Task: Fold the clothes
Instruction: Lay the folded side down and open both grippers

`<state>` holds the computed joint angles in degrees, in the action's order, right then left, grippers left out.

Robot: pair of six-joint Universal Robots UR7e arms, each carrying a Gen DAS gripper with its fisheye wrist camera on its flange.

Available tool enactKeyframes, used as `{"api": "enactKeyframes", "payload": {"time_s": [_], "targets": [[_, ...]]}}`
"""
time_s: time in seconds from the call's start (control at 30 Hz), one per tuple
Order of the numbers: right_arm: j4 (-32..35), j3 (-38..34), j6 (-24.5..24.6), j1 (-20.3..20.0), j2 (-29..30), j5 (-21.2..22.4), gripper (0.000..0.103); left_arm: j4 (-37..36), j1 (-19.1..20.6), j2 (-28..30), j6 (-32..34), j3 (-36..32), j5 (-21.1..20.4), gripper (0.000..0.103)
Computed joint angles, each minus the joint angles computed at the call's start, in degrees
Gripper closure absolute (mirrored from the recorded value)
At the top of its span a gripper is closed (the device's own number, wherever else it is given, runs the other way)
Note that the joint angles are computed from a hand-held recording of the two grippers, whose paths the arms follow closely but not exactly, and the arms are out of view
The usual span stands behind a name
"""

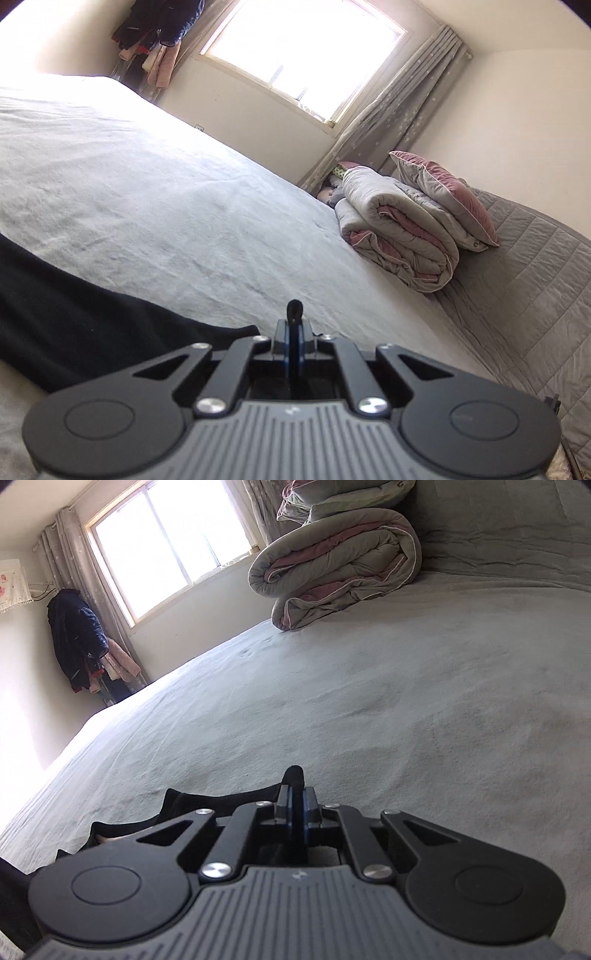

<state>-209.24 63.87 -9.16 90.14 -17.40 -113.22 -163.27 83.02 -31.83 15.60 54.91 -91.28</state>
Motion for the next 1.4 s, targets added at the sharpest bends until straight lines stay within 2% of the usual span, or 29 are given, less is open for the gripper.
{"api": "enactKeyframes", "payload": {"time_s": [0.1, 0.17, 0.2, 0.27, 0.3, 0.33, 0.4, 0.5, 0.57, 0.67, 0.7, 0.73, 0.77, 0.8, 0.83, 0.9, 0.93, 1.0, 1.07, 1.17, 1.23, 1.27, 1.3, 1.4], "targets": [[0.81, -0.01, 3.78, -0.47, -0.08, 0.66, 0.097, 4.96, 0.01, 3.16, 1.29, -5.62, 3.97, 0.097], [1.51, -0.39, 4.56, -0.37, 0.06, 0.48, 0.097, 12.52, -0.28, 5.26, -0.37, -10.10, 8.92, 0.090], [1.93, -0.45, 4.66, -0.29, 0.02, 0.40, 0.095, 14.76, -0.26, 6.00, -1.23, -11.42, 10.49, 0.082], [2.83, -0.02, 4.62, -0.04, -0.51, 0.27, 0.091, 12.97, -0.01, 5.25, -1.59, -9.58, 10.23, 0.079], [3.08, 0.41, 4.50, 0.10, -0.90, 0.26, 0.086, 11.38, 0.10, 4.67, -1.64, -8.23, 9.82, 0.073], [3.46, 1.05, 4.12, 0.25, -1.46, 0.18, 0.086, 9.80, 0.12, 4.02, -1.74, -6.79, 9.75, 0.069], [4.04, 2.32, 3.23, 0.59, -2.56, -0.09, 0.085, 5.91, -0.26, 2.67, -0.15, -3.67, 10.79, 0.069], [3.88, 4.37, 2.03, 1.39, -3.97, -0.56, 0.085, 1.21, -0.62, 0.94, 3.97, 0.42, 9.41, 0.069], [4.08, 5.49, 0.55, 2.08, -4.58, -0.75, 0.085, 2.01, -0.39, 0.29, 5.37, 1.28, 6.26, 0.070], [5.24, 6.42, -4.30, 3.43, -4.64, -1.41, 0.085, 6.56, -0.23, 0.17, 7.28, 1.04, 3.51, 0.070], [5.77, 6.70, -6.11, 3.79, -4.54, -1.67, 0.085, 8.15, -0.41, 0.37, 8.20, 0.79, 4.48, 0.069], [6.28, 6.99, -7.88, 4.13, -4.44, -1.93, 0.085, 9.35, -0.88, 0.71, 9.45, 0.55, 7.71, 0.071], [6.84, 7.27, -9.61, 4.44, -4.27, -2.45, 0.085, 8.47, -1.45, 1.09, 11.33, 0.88, 11.64, 0.077], [7.43, 7.31, -11.11, 4.68, -3.99, -3.59, 0.085, 5.19, -2.08, 1.31, 13.20, 1.90, 15.49, 0.101], [8.01, 7.29, -12.56, 4.90, -3.68, -4.85, 0.085, 2.18, -2.59, 1.26, 13.70, 2.84, 18.24, 0.100], [8.42, 7.52, -13.76, 5.07, -3.36, -7.36, 0.085, -0.68, -3.07, 0.55, 11.53, 3.99, 21.16, 0.100], [8.02, 8.17, -13.78, 5.07, -3.52, -7.63, 0.085, -1.51, -3.22, 0.19, 10.41, 4.37, 22.34, 0.090], [7.37, 9.54, -12.55, 5.18, -4.17, -7.50, 0.085, -1.19, -2.80, -0.91, 8.13, 4.73, 21.99, 0.076], [7.09, 10.48, -11.02, 5.50, -4.77, -7.48, 0.085, -1.44, -2.56, -2.10, 6.73, 5.61, 22.10, 0.070], [6.37, 11.33, -9.83, 6.40, -5.17, -7.63, 0.085, -2.93, -2.55, -3.65, 4.59, 7.00, 23.61, 0.056], [5.61, 11.65, -9.20, 6.93, -5.21, -7.51, 0.078, -4.25, -2.53, -4.58, 3.18, 7.91, 24.35, 0.046], [5.04, 11.89, -8.76, 7.21, -5.20, -7.23, 0.068, -4.81, -2.51, -4.89, 2.82, 8.22, 24.63, 0.044], [4.43, 12.16, -8.28, 7.52, -5.19, -6.90, 0.065, -5.44, -2.48, -5.16, 2.57, 8.49, 24.96, 0.041], [4.26, 12.22, -7.17, 8.52, -5.05, -6.70, 0.065, -6.89, -2.30, -5.33, 1.68, 8.41, 26.46, 0.033]]}}
